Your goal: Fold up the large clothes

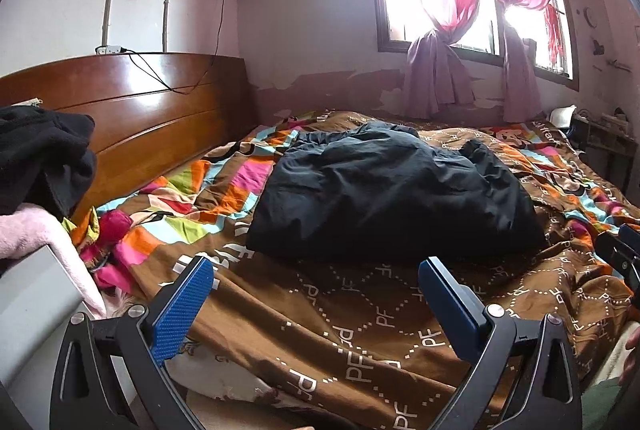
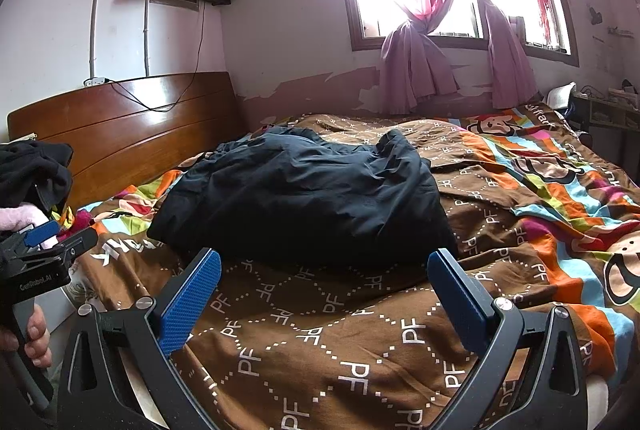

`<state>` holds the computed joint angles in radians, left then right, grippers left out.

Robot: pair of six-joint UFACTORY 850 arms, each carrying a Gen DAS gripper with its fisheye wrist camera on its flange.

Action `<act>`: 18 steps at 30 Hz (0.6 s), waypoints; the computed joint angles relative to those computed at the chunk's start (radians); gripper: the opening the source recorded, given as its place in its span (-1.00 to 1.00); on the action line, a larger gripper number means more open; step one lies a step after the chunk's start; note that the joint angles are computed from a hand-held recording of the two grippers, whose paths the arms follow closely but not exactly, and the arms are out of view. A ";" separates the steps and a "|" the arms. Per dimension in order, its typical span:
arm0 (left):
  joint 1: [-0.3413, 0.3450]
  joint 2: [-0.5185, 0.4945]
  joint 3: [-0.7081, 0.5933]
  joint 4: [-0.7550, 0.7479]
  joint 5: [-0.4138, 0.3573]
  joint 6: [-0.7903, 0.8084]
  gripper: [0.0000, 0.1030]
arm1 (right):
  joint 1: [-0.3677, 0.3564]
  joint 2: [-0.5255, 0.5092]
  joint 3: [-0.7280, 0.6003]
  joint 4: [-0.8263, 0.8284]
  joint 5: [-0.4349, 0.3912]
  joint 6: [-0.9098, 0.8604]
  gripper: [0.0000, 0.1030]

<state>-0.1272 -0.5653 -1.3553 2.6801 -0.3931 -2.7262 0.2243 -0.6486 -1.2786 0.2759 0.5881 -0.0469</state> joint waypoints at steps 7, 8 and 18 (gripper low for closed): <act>0.002 0.005 0.009 0.050 0.000 -0.039 1.00 | 0.001 0.000 0.001 0.003 0.003 -0.004 0.98; 0.003 0.006 0.010 0.070 0.003 -0.057 1.00 | 0.001 0.000 0.001 0.002 0.002 -0.002 0.98; 0.002 0.010 0.022 0.094 -0.018 -0.098 1.00 | 0.001 0.005 0.008 -0.002 0.013 -0.003 0.98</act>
<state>-0.1251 -0.5549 -1.3329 2.7746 -0.4106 -2.8241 0.2254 -0.6440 -1.2705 0.2735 0.6009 -0.0496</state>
